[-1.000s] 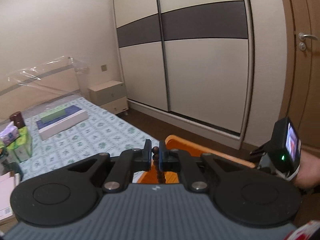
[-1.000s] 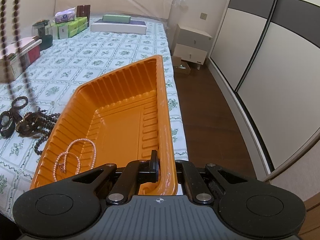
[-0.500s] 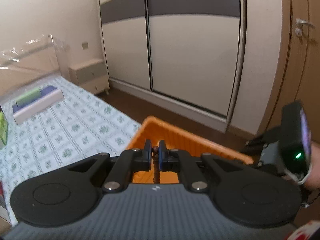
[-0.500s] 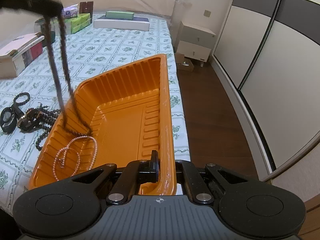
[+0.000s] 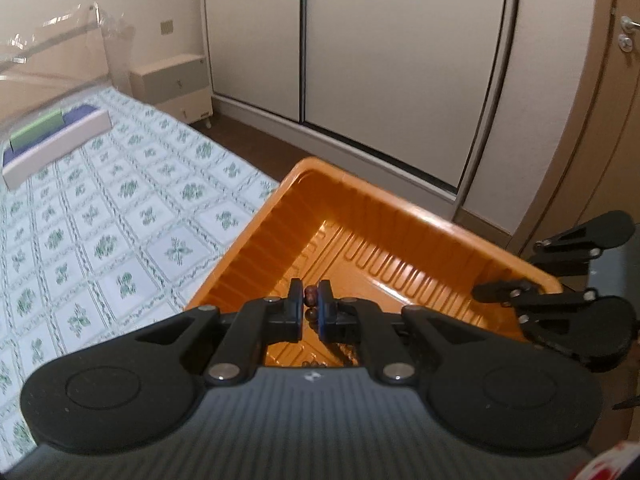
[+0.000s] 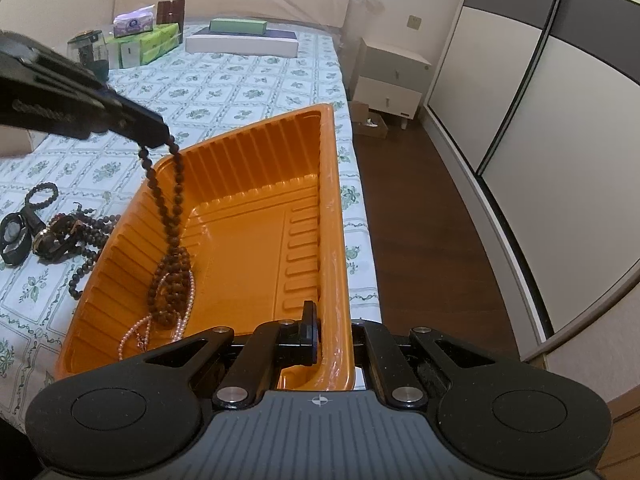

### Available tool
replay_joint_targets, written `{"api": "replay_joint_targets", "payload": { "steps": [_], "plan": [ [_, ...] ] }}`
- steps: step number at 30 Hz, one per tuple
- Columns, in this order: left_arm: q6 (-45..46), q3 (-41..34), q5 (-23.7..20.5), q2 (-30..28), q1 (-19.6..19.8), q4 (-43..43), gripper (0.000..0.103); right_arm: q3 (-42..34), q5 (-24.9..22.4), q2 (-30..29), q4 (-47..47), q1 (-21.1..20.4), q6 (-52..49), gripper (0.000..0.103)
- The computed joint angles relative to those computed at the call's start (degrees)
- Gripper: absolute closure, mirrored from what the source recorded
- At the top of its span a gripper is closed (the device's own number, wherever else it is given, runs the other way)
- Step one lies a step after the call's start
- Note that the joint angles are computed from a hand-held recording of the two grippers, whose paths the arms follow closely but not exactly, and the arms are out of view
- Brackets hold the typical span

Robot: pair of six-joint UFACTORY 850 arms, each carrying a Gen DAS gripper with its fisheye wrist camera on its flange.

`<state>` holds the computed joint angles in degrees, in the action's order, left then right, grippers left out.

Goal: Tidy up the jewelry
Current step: 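Lift the brown bead strand with the left tool and drop it into the tray, then return the left tool to the pile and grasp the black watch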

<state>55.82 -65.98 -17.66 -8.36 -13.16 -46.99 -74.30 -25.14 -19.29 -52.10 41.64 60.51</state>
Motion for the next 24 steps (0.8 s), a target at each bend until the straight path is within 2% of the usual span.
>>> {"api": "replay_joint_targets", "payload": {
  "steps": [10,11,12,14,17,24],
  "plan": [
    [-10.1,-0.6,-0.4,-2.8,0.5,8.4,0.096,0.3,0.0,0.3,0.1,0.1,0.0,0.099],
    [-10.1,-0.4,-0.1,-2.7,0.6,8.3,0.093,0.3,-0.1,0.2,0.0,0.1,0.2,0.099],
    [-10.2,-0.2,0.3,-2.6,0.8,8.1,0.084,0.3,-0.1,0.2,0.0,0.1,0.2,0.099],
    [-11.5,0.0,0.5,-2.3,1.3,8.6,0.074,0.3,0.0,0.2,-0.1,0.2,0.4,0.099],
    [-10.9,1.2,0.9,-0.7,2.5,7.7,0.073,0.4,0.0,0.3,-0.1,0.2,0.8,0.099],
    [-12.8,8.2,4.8,5.9,6.6,8.5,0.043,0.6,0.0,0.4,-0.3,0.3,1.3,0.099]
  ]
}}
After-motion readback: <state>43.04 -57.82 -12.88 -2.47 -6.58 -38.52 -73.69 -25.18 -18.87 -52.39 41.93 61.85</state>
